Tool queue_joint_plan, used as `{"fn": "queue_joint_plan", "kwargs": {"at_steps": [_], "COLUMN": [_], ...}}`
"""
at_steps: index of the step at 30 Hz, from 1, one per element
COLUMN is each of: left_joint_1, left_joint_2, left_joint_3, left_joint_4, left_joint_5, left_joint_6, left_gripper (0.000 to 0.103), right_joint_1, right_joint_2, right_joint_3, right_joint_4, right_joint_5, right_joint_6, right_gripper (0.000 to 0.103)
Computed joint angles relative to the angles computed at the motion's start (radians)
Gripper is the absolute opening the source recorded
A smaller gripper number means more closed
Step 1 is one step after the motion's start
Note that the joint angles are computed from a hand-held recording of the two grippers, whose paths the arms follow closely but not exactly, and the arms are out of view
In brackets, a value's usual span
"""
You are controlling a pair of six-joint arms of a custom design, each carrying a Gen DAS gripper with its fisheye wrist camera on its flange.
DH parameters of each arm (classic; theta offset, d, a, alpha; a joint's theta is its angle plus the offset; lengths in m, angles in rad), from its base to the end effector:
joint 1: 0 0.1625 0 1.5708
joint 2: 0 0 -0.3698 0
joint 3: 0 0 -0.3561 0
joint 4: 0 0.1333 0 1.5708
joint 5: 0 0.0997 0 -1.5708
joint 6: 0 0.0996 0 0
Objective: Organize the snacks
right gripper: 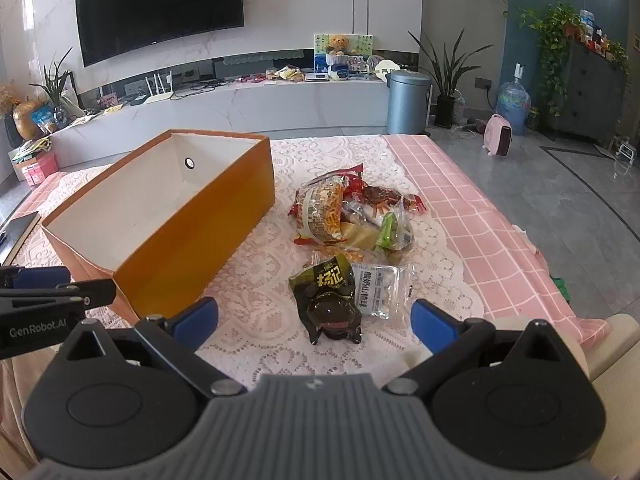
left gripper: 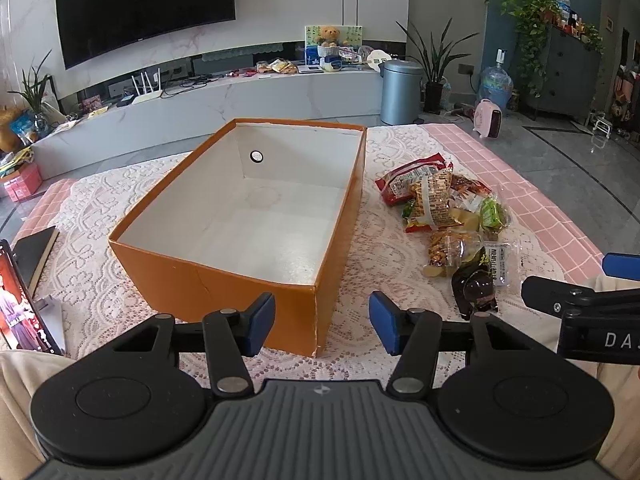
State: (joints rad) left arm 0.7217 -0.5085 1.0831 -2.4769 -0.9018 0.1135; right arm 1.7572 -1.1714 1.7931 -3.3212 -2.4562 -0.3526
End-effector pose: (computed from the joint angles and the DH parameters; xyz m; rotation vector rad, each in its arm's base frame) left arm -0.4279 -0.6364 0.1076 1.0456 2.3213 -0.7144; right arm 0.1540 -0.5133 0.3589 -0.0445 -2.0153 1.1420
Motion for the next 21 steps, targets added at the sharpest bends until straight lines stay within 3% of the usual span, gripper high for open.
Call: {"fn": "queue_joint_plan", "kwargs": {"at_steps": [21], "left_joint_1": [0.001], "left_joint_2": [-0.009], "left_joint_3": [0.011], "left_joint_4": [-0.013], "left_joint_5": [-0.001], "left_joint_6": [0.0], "left_gripper": [0.064], "right_joint_1": [0.003], "right_joint_2": [0.007], "right_joint_3": [-0.007], "right_joint_4": [0.026], "right_joint_5": [-0.016], "right_joint_6": [0.015], "right_gripper": [0.1]}}
